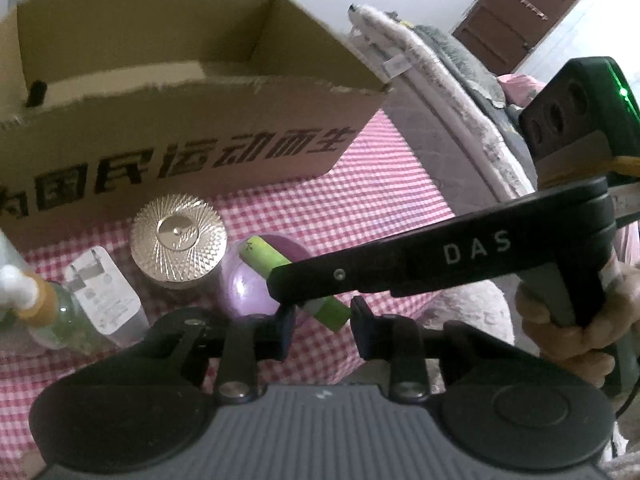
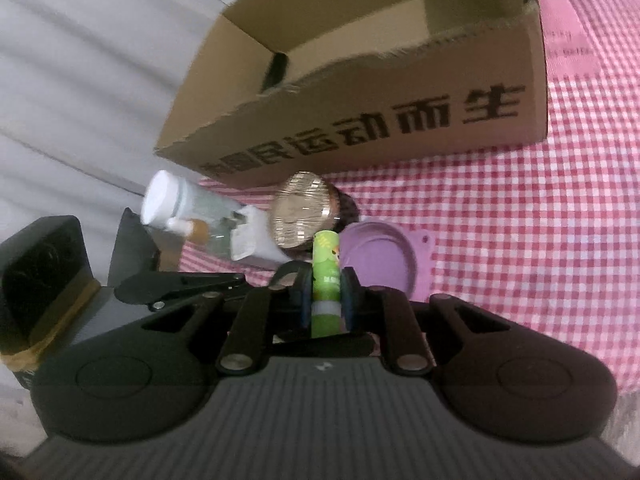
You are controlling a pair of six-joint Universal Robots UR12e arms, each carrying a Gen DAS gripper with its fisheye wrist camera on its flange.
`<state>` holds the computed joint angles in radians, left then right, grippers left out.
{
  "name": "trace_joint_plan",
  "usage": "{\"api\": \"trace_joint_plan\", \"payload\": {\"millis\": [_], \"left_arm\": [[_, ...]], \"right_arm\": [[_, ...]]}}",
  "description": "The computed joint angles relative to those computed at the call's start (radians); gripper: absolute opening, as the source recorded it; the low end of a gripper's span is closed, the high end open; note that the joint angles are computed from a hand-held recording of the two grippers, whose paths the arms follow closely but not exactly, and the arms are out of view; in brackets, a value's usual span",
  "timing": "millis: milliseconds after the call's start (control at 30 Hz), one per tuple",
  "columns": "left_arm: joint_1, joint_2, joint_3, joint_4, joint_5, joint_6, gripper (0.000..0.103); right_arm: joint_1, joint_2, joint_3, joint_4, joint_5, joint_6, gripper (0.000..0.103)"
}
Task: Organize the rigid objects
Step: 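Lower the glue stick into the box and open the right gripper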
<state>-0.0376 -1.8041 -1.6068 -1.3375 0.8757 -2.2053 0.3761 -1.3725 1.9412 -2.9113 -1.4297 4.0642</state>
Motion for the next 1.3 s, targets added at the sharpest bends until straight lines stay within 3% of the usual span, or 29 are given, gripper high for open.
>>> {"api": "trace_joint_plan", "payload": {"millis": [167, 300, 433, 567, 800, 967, 1100, 1233, 1300], "left_arm": [[0.03, 0.042, -0.002, -0.009, -0.05, 0.042, 0.031], [0.049, 0.063, 0.014, 0.047, -0.081, 0.04, 0.031], [0.048, 0.04, 0.062, 0.131, -0.072, -0.034, 0.031], [0.029, -0.022, 0.147, 0.168, -0.001, -0.115, 0.031], [-0.027, -0.156, 0.297, 0.169, 0.186, -0.22, 0.045], [-0.058, -0.205, 0.339, 0.21, 0.314, -0.26, 0.053], [-0.066, -0.214, 0.341, 0.264, 0.335, -0.261, 0.075], [-0.071, -0.219, 0.347, 0.268, 0.344, -0.264, 0.075], [-0.071, -0.215, 0.34, 0.276, 0.346, -0.269, 0.075]], "right_arm": [[0.034, -0.023, -0.011, -0.04, -0.062, -0.014, 0.014], [0.051, -0.024, -0.047, -0.081, -0.112, -0.07, 0.014], [0.033, 0.005, -0.108, -0.119, -0.102, -0.129, 0.014], [-0.012, 0.054, -0.178, -0.111, -0.03, -0.144, 0.014], [-0.101, 0.17, -0.312, 0.028, 0.144, -0.051, 0.014], [-0.123, 0.234, -0.39, 0.145, 0.186, -0.012, 0.014], [-0.129, 0.275, -0.45, 0.246, 0.182, -0.014, 0.014], [-0.134, 0.307, -0.496, 0.321, 0.19, -0.014, 0.017], [-0.139, 0.316, -0.505, 0.333, 0.208, 0.0, 0.023]]}}
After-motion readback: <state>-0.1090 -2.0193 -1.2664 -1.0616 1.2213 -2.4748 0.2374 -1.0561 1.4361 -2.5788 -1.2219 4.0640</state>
